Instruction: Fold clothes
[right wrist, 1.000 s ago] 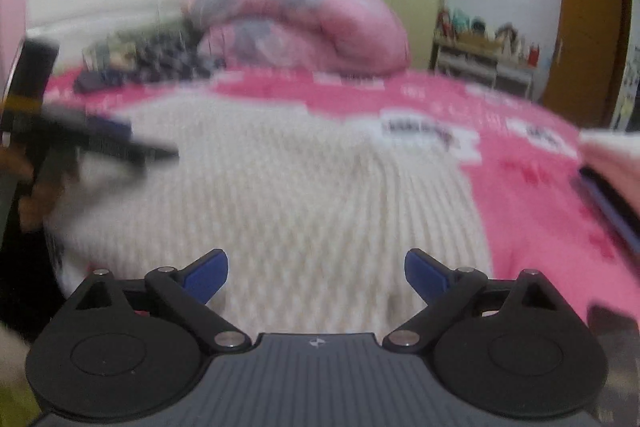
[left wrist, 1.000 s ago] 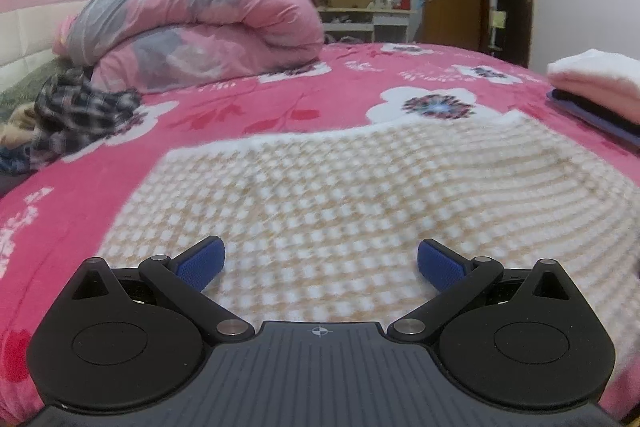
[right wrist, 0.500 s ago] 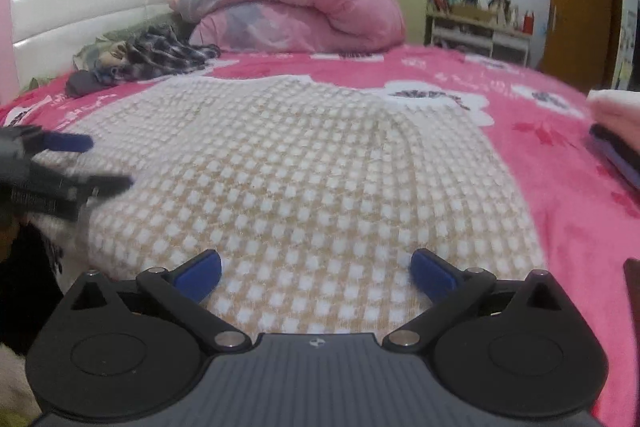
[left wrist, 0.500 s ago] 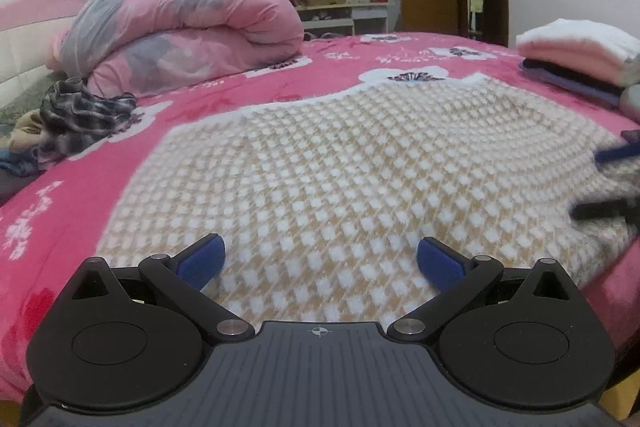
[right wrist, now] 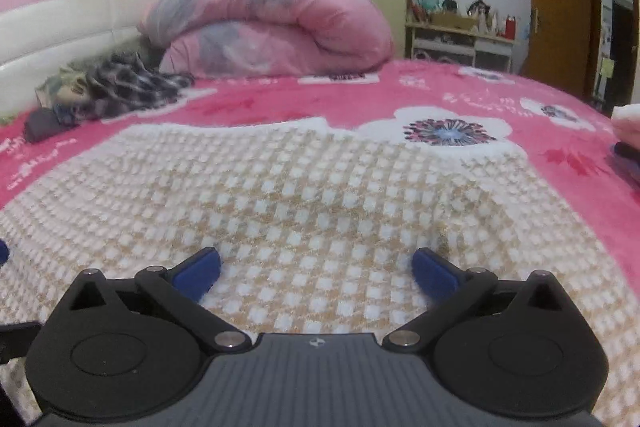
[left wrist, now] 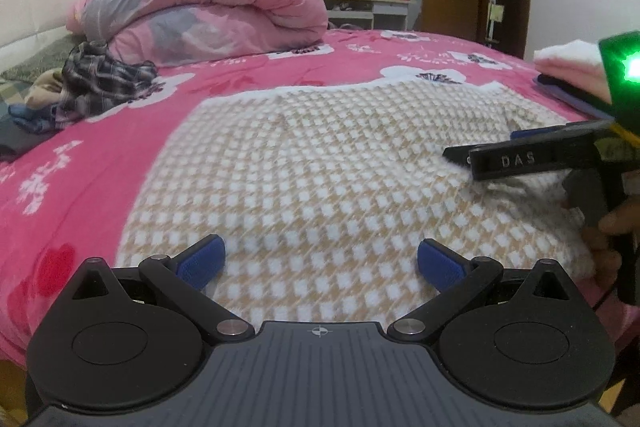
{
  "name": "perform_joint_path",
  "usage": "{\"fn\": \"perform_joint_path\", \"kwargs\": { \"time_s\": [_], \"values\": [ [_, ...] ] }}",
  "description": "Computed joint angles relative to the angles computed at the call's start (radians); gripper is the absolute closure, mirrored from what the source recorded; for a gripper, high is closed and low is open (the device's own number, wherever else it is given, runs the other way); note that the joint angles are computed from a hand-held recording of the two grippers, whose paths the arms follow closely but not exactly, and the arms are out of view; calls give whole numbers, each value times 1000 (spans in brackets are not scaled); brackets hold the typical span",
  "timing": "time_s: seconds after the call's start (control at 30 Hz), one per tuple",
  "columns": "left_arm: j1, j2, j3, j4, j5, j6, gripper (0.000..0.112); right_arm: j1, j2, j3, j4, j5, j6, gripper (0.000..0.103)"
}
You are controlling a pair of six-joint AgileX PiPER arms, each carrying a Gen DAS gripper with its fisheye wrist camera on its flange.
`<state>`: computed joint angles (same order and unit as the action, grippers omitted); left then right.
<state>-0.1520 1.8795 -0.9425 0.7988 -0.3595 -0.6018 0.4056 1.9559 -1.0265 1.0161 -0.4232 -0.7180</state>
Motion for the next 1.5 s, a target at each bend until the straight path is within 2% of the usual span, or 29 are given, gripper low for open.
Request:
{"fn": "perform_joint_path", "kwargs": {
  "time_s": [0.07, 0.2, 0.27, 0.33, 0.43, 0.6, 0.73, 0.87, 0.97, 1.2, 1.33, 1.5],
  "values": [
    [6, -2, 6, 9, -5, -18, 9, 0, -14, -38, 149, 36, -132, 0],
    [24, -26, 27, 41, -16, -72, 9, 18, 13, -100, 211, 32, -196, 0],
    [45, -52, 56, 39, -31, -90, 9, 29, 65, -105, 124, -12, -126, 0],
    [75, -83, 97, 51, -56, -115, 9, 28, 65, -80, 32, -31, -30, 0],
    [126, -130, 157, 100, -96, -176, 9, 22, 66, -83, 22, -24, -25, 0],
    [173, -173, 223, 246, -136, -379, 9, 22, 66, -88, 24, -24, -27, 0],
    [161, -151, 236, 207, -123, -506, 9, 23, 65, -82, 15, -29, -18, 0],
    [176, -61, 186, 237, -189, -625, 12, 18, 64, -76, -12, -28, 4, 0],
    [176, -23, 162, 184, -225, -628, 14, 17, 62, -73, -23, -28, 13, 0],
    [187, 19, 186, 52, -377, -482, 13, 17, 63, -62, -59, -40, 49, 0],
    [196, 34, 221, -14, -519, -348, 13, 19, 63, -53, -86, -53, 78, 0],
    [168, 95, 184, -83, -549, -228, 13, 22, 65, -49, -88, -65, 81, 0]
  ]
}}
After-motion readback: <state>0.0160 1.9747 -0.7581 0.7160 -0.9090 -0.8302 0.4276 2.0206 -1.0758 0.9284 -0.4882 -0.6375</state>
